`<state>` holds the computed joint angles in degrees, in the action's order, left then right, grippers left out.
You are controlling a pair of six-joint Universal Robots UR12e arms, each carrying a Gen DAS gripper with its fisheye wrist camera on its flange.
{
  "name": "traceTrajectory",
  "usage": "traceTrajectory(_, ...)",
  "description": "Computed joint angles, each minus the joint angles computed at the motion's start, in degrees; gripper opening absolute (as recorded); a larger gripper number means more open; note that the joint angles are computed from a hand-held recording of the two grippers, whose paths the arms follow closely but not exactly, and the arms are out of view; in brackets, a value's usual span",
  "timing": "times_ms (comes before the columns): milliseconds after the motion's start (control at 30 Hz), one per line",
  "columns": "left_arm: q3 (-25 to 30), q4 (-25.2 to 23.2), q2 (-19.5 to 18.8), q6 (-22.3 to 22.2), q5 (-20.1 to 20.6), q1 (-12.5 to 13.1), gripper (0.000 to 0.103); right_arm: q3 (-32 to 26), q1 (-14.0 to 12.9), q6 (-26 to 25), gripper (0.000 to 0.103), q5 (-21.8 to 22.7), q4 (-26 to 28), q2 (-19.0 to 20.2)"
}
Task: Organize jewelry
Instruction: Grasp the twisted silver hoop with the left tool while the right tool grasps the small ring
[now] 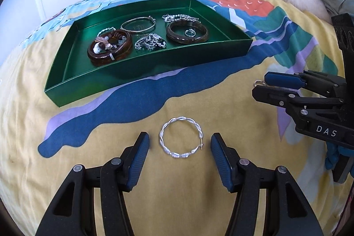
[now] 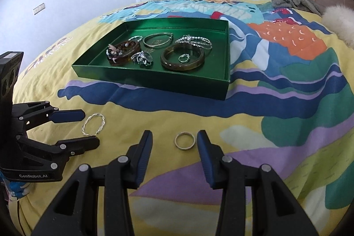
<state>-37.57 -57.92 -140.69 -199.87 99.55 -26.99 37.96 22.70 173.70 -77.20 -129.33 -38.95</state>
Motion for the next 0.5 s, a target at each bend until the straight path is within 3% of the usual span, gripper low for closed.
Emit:
traceTrajectory(133, 1.81, -0.92, -1.2, 0.81, 1.08, -0.19, 0.051, -1.47, -0.08, -0.11, 0.039, -0.08, 1.74, 1.07)
traceTrajectory(233, 3.08, -1.68, -2.01, 1.96, 1.33, -0.31, 0.041, -2.1, -0.06, -0.08, 0.03, -0.47, 2.38, 1.59)
traceTrajectory(333, 3.45, -1.57, -2.38, 2.33, 1.67, -0.45, 0.041, -1.92, -0.2, 0.7, 0.02, -0.51, 2.24, 1.62)
traceTrajectory(500, 4.33, -1.86, -2.88, 2.44, 1.87, -0.51, 0.04, -0.48, -0.5, 2.36, 0.019, 0.37, 0.82, 1.06)
